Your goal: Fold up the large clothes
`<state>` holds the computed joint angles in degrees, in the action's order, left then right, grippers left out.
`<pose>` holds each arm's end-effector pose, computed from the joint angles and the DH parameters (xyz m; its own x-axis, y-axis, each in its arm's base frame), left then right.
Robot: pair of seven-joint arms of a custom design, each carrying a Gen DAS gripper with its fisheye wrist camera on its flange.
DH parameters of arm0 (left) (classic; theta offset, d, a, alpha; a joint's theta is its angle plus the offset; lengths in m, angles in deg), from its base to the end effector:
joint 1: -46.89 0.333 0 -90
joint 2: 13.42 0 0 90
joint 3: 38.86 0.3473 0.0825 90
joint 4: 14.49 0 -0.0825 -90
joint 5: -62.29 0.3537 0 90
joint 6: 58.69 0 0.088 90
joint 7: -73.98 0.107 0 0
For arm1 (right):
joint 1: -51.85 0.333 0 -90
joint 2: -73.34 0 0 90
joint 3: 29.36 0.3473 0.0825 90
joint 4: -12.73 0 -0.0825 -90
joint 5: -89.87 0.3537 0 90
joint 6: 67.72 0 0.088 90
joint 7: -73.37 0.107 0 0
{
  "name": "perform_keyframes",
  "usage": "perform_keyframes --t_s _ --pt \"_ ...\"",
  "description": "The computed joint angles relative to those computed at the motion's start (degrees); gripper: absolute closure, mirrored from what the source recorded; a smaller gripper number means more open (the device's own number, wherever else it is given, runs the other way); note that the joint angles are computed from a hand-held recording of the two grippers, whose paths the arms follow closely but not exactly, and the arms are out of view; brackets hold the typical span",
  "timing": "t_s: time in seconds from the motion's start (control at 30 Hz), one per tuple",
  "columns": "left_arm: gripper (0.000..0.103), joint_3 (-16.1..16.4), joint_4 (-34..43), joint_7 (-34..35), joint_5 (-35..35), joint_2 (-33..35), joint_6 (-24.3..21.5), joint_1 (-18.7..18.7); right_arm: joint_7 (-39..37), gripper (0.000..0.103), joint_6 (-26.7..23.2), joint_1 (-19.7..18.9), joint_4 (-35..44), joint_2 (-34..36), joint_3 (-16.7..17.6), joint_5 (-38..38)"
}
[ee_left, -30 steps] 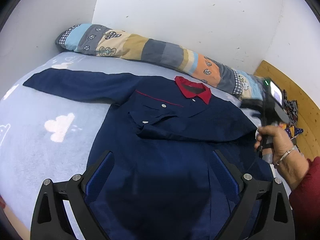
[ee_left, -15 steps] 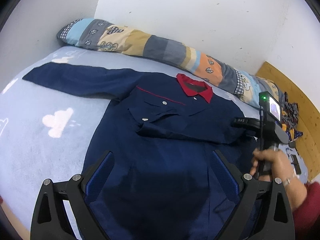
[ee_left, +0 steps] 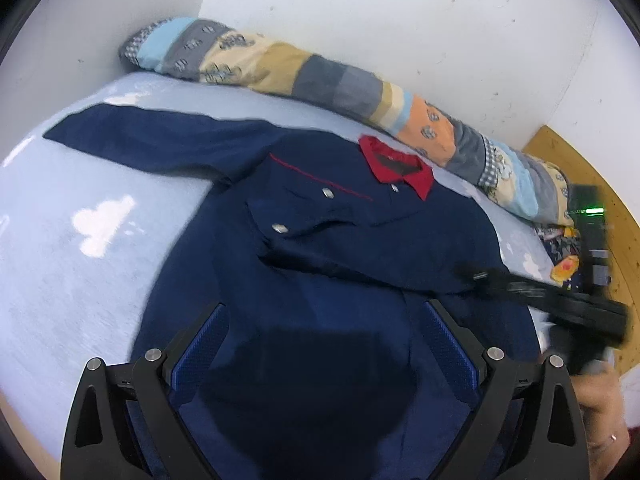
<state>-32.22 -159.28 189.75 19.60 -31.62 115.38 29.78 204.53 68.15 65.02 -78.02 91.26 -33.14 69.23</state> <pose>0.4331 -0.0230 0.5175 -0.0406 -0.9544 0.2959 -0.6916 -0.1869 -0.6977 0.6647 0.1125 0.5492 -0.3390 -0.9408 -0.0033 -0.7912 0.2870 -0.5401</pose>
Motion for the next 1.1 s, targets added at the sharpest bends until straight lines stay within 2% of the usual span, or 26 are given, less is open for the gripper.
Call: perform_keyframes --t_s 0.1,0.17,0.2,0.23,0.27,0.3,0.37,0.43,0.53,0.6,0.7,0.8,0.83,0.9,0.97,1.1 --pt "0.006 -3.1 -0.1 -3.3 2.7 1.4 1.3 1.6 3.3 0.034 3.1 1.1 -6.0 -5.4 -1.1 -6.4" --pt "0.006 -3.3 -0.4 -4.3 2.8 2.4 2.8 0.6 7.2 0.034 3.9 1.1 -9.5 -8.0 -1.4 -10.9" --pt "0.007 -5.1 -0.5 -6.3 4.7 2.7 3.4 2.2 9.0 0.034 2.9 0.7 -9.7 -8.3 -1.3 -12.0" --pt "0.007 -5.5 -0.8 -7.9 6.4 3.2 4.0 2.4 9.1 0.034 1.6 -0.1 -9.3 -8.0 -1.0 -10.9" --pt "0.007 -4.1 -0.7 -7.2 5.5 3.6 4.2 0.5 9.2 0.035 2.5 -0.9 -9.7 -8.4 -0.6 -9.6" --pt "0.007 -4.6 -0.8 -7.7 5.5 3.6 4.4 0.6 9.9 0.035 4.5 -1.6 -10.6 -9.1 -0.5 -9.1" --pt "0.007 -8.0 -1.9 -12.9 10.3 3.9 6.5 4.4 12.2 0.035 5.2 -1.7 -10.4 -9.5 -0.7 -13.0" --pt "0.007 -11.7 -2.6 -18.2 14.3 3.1 5.8 8.8 14.2 0.034 4.3 -1.6 -10.2 -9.8 -0.6 -16.6" --pt "0.007 -16.6 -3.5 -26.0 20.4 1.0 3.3 15.5 13.1 0.034 6.3 -2.9 -10.4 -9.8 -0.1 -15.0" --pt "0.007 -18.1 -3.1 -29.6 23.3 -0.3 1.4 17.9 13.4 0.034 8.7 -3.6 -11.4 -10.4 0.0 -13.7" --pt "0.007 -16.4 -2.0 -32.5 25.2 -2.0 -0.6 17.8 14.6 0.034 9.4 -3.9 -11.9 -11.1 -0.1 -14.7" --pt "0.007 -11.2 0.5 -32.5 24.9 -1.8 -1.7 14.6 16.3 0.034 10.6 -4.5 -13.3 -12.5 -0.2 -15.4" --pt "0.007 -8.5 1.6 -31.8 24.1 -1.3 -1.7 13.1 16.7 0.034 10.6 -4.8 -13.7 -12.9 -0.1 -15.3" --pt "0.007 -3.5 4.0 -29.1 21.6 -0.1 -2.5 10.3 17.9 0.034 10.5 -5.4 -14.5 -13.7 -0.1 -15.4" --pt "0.007 0.1 7.2 -25.9 19.0 1.7 -3.6 9.5 18.6 0.034 10.8 -6.1 -14.9 -14.0 0.0 -14.3" --pt "0.007 2.4 15.8 -24.1 17.4 6.3 -8.7 15.4 17.5 0.034 9.7 -6.5 -13.6 -13.1 0.5 -13.8"
